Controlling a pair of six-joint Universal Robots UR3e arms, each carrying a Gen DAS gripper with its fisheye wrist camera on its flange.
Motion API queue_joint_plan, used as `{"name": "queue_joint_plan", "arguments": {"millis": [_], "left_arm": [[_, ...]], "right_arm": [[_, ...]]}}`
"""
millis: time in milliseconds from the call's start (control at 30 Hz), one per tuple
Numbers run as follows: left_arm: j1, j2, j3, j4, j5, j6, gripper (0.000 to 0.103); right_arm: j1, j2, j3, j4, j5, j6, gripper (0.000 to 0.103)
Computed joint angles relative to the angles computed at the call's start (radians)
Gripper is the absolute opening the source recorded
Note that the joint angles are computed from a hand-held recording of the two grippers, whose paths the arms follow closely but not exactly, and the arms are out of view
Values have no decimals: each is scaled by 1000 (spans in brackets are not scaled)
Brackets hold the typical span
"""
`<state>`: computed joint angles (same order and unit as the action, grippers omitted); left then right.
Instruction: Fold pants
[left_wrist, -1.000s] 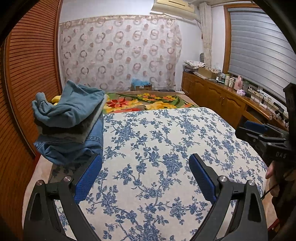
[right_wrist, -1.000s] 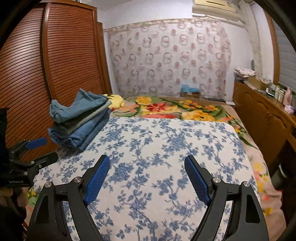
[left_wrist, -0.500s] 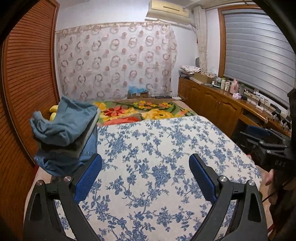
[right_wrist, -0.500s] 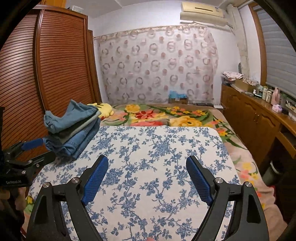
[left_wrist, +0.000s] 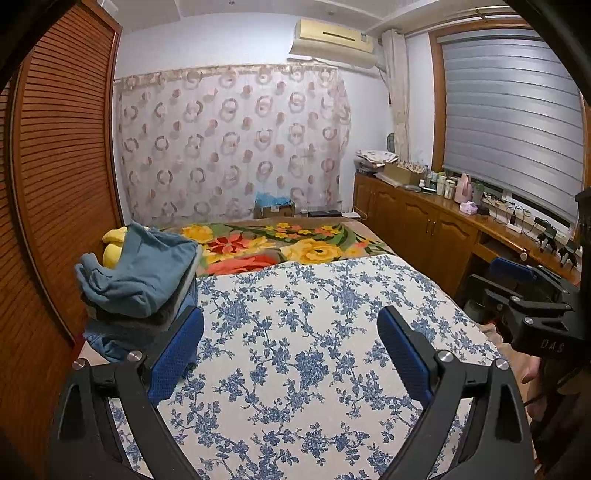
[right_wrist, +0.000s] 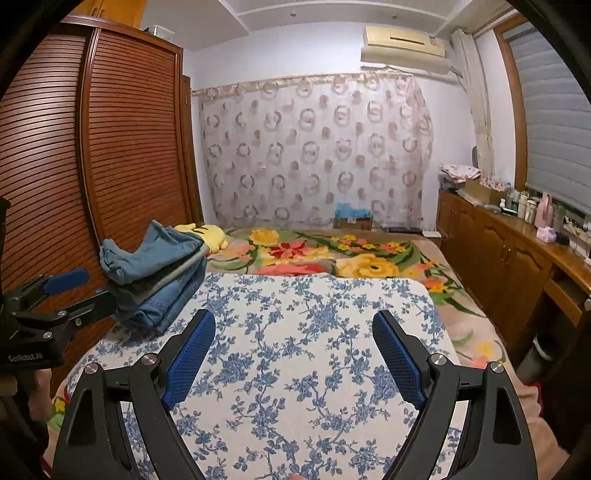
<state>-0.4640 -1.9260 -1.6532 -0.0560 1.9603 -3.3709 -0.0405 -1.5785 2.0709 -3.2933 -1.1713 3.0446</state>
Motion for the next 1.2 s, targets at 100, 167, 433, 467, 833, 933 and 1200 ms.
{"name": "queue_joint_plan", "arguments": {"millis": [100, 167, 433, 467, 833, 933, 1200], "left_arm": [[-5, 16, -5, 0, 12, 0, 95], [-7, 26, -8, 3, 18, 0, 95], [-17, 54, -24, 22, 45, 4, 95], [-18, 59, -29, 25, 48, 5, 95], [-16, 75, -52, 41, 65, 3, 95], [-10, 82, -66, 49, 63, 2, 95], [-5, 87, -73, 49, 57, 4, 95]], "right_arm": [[1, 15, -2, -28, -2, 3, 88], [-2, 15, 6, -48, 0, 6, 89], [-5, 32, 26, -125, -7, 18, 89], [-8, 31, 31, -134, -7, 19, 89], [4, 88, 44, -221, -29, 34, 90], [6, 95, 39, -219, -28, 35, 90], [2, 81, 42, -203, -25, 29, 90]]}}
